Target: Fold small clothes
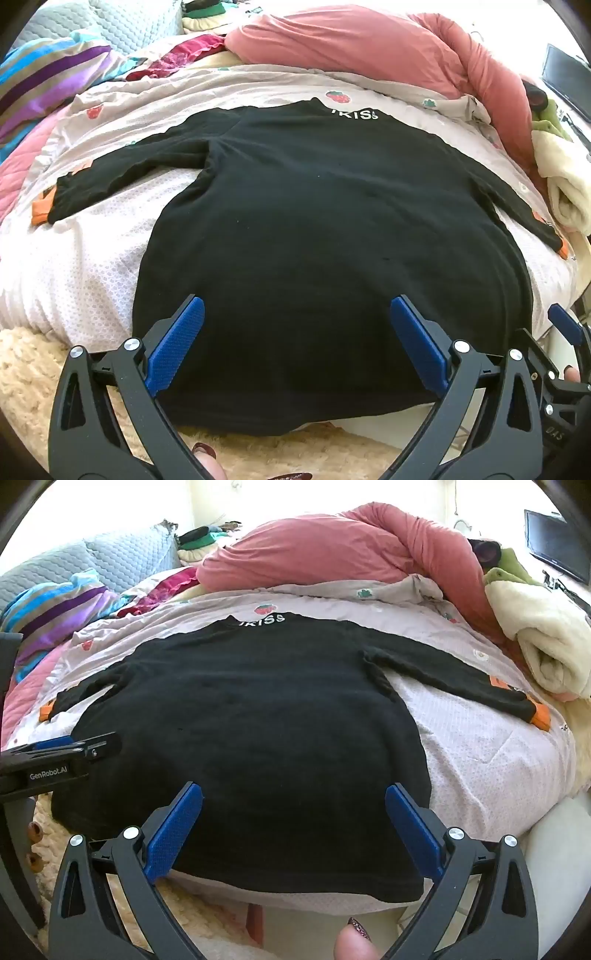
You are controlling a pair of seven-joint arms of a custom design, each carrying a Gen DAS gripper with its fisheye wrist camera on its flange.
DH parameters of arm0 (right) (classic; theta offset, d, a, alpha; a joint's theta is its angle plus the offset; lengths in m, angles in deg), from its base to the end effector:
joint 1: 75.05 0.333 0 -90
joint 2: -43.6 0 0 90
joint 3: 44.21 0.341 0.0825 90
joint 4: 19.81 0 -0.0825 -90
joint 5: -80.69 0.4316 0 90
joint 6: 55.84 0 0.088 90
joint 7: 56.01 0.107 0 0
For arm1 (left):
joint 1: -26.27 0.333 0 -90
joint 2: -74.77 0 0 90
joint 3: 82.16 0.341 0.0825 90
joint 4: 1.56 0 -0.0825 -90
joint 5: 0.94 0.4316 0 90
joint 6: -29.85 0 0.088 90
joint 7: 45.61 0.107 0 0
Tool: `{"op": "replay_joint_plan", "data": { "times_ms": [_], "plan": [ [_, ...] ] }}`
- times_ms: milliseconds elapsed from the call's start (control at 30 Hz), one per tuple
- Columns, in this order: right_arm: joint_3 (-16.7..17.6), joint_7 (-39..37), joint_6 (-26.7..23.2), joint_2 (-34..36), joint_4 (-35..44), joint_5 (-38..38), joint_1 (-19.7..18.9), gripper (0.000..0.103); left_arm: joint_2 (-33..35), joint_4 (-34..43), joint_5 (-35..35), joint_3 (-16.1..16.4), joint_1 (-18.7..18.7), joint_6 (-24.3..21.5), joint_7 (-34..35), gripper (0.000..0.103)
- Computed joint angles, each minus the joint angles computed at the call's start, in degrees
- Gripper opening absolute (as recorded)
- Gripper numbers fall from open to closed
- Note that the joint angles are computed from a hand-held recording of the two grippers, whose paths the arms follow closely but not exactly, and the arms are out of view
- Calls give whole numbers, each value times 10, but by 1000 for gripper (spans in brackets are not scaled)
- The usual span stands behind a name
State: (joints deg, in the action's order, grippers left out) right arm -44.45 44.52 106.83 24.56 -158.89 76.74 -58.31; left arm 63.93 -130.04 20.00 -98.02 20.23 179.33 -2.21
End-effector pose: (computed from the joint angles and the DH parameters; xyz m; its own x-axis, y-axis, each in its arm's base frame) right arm 0.4965 0.1507 0.5184 0.1860 -0.9803 -0.0661 -0.7322 -0.0934 -0.6747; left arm 0.5231 -0.2253 0.5059 0.1299 -0.9882 0.0811 -0.8028 -0.1528 -0.5763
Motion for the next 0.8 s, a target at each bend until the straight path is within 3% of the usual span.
{"op": "replay_joint_plan", "data": {
  "times_ms": [200, 800],
  "plan": [
    [-3, -6, 29, -2, -7, 2, 2, 99, 3, 1, -4, 1, 0, 3, 4, 95],
    [-1, -4, 22, 0, -4, 0, 5, 99, -1, 0, -3, 1, -1, 5, 2, 95]
  ]
}}
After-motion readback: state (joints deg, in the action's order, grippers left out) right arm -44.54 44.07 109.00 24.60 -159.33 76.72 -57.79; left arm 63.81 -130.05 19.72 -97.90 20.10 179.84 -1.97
